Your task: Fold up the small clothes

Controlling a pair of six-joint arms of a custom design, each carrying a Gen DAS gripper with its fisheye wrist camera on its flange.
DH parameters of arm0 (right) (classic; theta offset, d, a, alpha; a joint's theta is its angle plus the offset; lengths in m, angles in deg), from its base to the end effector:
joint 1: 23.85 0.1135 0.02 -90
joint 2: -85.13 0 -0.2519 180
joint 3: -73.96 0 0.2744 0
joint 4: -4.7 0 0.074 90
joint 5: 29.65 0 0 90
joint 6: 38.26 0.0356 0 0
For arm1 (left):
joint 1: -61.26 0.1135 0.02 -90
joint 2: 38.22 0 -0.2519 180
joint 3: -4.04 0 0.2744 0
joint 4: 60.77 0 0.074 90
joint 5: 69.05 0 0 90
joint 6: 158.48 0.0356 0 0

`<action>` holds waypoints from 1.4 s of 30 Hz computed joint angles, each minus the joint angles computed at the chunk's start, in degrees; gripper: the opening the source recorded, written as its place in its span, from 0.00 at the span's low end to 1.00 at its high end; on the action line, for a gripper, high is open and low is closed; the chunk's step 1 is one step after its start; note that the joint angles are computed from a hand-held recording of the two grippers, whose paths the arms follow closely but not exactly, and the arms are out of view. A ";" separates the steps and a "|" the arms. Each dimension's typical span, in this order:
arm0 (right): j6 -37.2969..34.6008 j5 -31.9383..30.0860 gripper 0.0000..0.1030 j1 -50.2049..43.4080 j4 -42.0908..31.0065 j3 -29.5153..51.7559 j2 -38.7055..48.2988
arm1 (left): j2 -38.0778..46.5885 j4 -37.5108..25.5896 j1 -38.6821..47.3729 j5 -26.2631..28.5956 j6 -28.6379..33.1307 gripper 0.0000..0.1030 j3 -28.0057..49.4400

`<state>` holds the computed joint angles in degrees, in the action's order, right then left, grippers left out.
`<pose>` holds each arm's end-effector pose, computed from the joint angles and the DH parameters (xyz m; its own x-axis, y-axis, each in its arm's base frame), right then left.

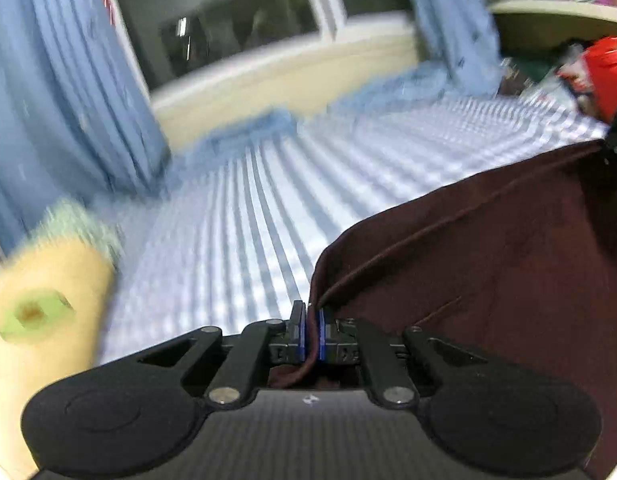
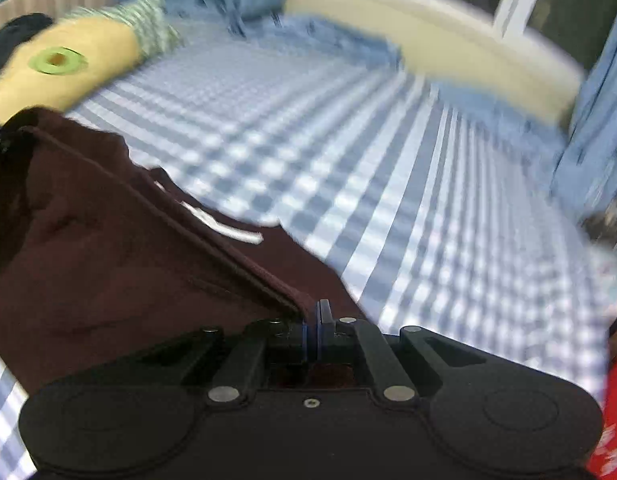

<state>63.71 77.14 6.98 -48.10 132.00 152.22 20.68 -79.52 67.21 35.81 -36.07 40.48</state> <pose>0.2147 0.1162 0.2071 -0.8181 -0.2571 -0.5143 -0.2085 0.9663 -0.1513 0.2248 0.0142 0.1529 -0.5041 0.4683 -0.7257 0.4286 0.8651 0.2606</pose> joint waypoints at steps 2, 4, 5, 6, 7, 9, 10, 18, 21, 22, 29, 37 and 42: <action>-0.07 -3.89 0.03 -4.28 6.48 -0.14 8.73 | 12.15 6.21 -0.75 -2.07 -1.08 0.05 2.19; 0.38 -5.79 0.03 -6.08 12.02 -0.72 15.66 | 21.47 10.53 -0.53 -2.22 -2.80 0.05 4.07; 0.88 -5.86 0.03 -6.02 14.13 -0.89 18.32 | 24.57 12.22 -0.27 -2.05 -3.26 0.05 4.58; 0.92 -6.02 0.03 -6.31 16.58 -1.17 20.90 | 26.86 13.85 0.10 -1.82 -3.38 0.06 4.84; 1.26 -5.88 0.03 -6.28 18.29 -1.91 22.10 | 28.47 14.77 0.31 -1.79 -3.30 0.07 5.28; 1.76 -6.32 0.06 -6.65 20.42 -2.54 24.27 | 30.49 14.84 0.87 -0.86 -2.88 0.20 6.15; 1.52 -6.26 0.15 -6.56 21.10 -2.67 24.74 | 31.41 13.85 1.17 -0.50 -2.64 0.31 7.32; -2.60 -10.24 0.69 -15.58 29.89 -14.01 5.45 | 31.37 9.91 9.60 4.81 -7.40 0.92 12.66; -2.77 -13.14 0.68 -20.70 28.85 -16.66 -0.60 | 29.73 9.52 15.28 11.01 -10.49 0.92 13.84; -3.75 -14.34 0.66 -21.83 27.80 -17.39 -1.82 | 28.86 9.91 16.82 12.18 -10.65 0.92 13.69; -1.50 -16.34 0.43 -23.14 37.75 -25.82 2.44 | 25.69 7.39 26.66 16.78 -7.26 0.92 14.27; 10.03 -11.70 0.16 -21.34 47.12 -23.92 14.57 | 23.35 10.48 24.01 11.81 -5.73 0.92 10.41; 10.03 -6.01 0.27 -17.97 46.50 -24.47 11.53 | 25.36 7.40 21.27 20.21 -10.94 0.92 11.86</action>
